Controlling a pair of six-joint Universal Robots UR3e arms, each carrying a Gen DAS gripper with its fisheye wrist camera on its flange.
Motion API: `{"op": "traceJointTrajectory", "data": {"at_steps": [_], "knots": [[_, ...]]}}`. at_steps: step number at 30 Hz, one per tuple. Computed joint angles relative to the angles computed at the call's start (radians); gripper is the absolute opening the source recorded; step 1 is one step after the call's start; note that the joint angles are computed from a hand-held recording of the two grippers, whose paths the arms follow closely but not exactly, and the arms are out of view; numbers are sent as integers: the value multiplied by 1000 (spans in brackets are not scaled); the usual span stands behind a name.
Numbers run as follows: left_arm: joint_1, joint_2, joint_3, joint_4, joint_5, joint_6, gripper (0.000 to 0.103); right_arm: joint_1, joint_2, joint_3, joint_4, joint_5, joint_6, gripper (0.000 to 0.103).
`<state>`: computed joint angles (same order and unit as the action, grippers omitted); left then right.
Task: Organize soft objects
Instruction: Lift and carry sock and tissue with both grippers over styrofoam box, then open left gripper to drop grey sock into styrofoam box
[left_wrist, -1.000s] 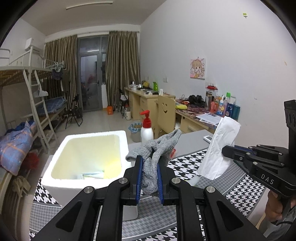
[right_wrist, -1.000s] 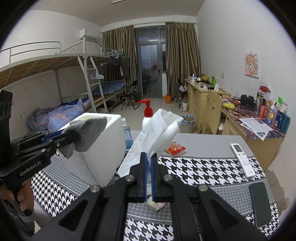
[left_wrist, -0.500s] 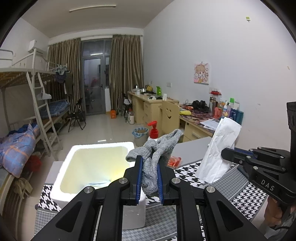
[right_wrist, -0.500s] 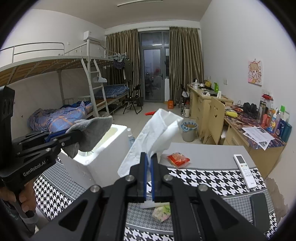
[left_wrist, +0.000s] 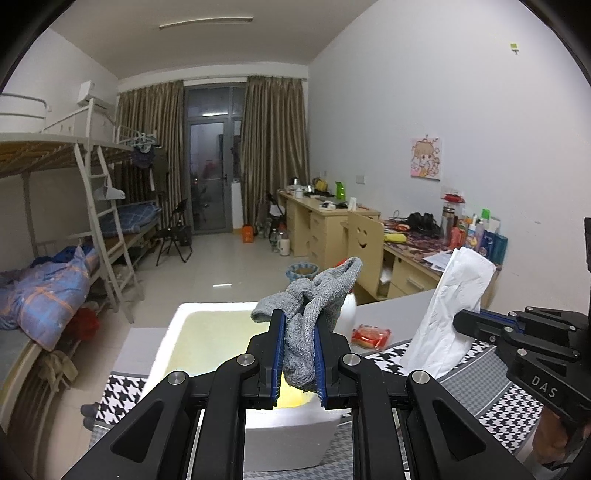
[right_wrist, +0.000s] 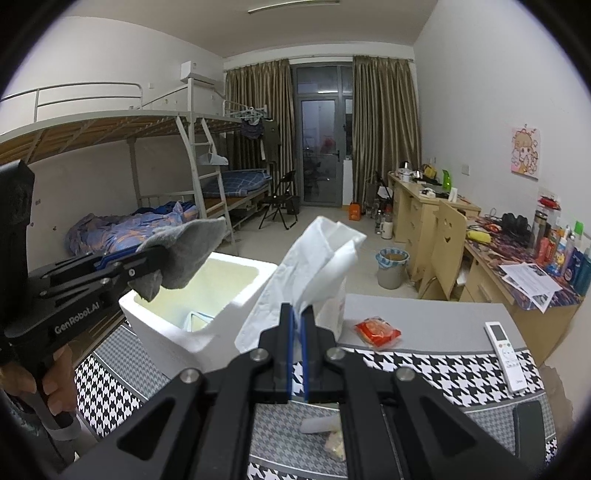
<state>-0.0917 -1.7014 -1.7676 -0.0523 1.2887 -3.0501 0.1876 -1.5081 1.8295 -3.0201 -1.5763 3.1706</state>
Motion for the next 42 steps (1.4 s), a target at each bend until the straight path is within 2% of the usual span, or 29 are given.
{"op": "traceJointTrajectory", "data": {"at_steps": [8, 24, 37, 38, 40, 42], "knots": [[5, -10, 5, 15, 78, -17, 15, 22, 54, -69, 8, 17, -17, 6], [21, -91, 72, -11, 145, -15, 15, 44, 121, -166, 57, 38, -48, 6], [51, -169, 148, -87, 94, 1, 17, 64, 159, -220, 95, 16, -47, 6], [53, -170, 154, -101, 92, 1, 20, 62, 158, -219, 96, 20, -45, 6], [57, -178, 170, -121, 88, 1, 37, 59, 163, -226, 102, 20, -44, 6], [62, -175, 160, -105, 91, -7, 69, 57, 170, -236, 108, 22, -45, 6]]}}
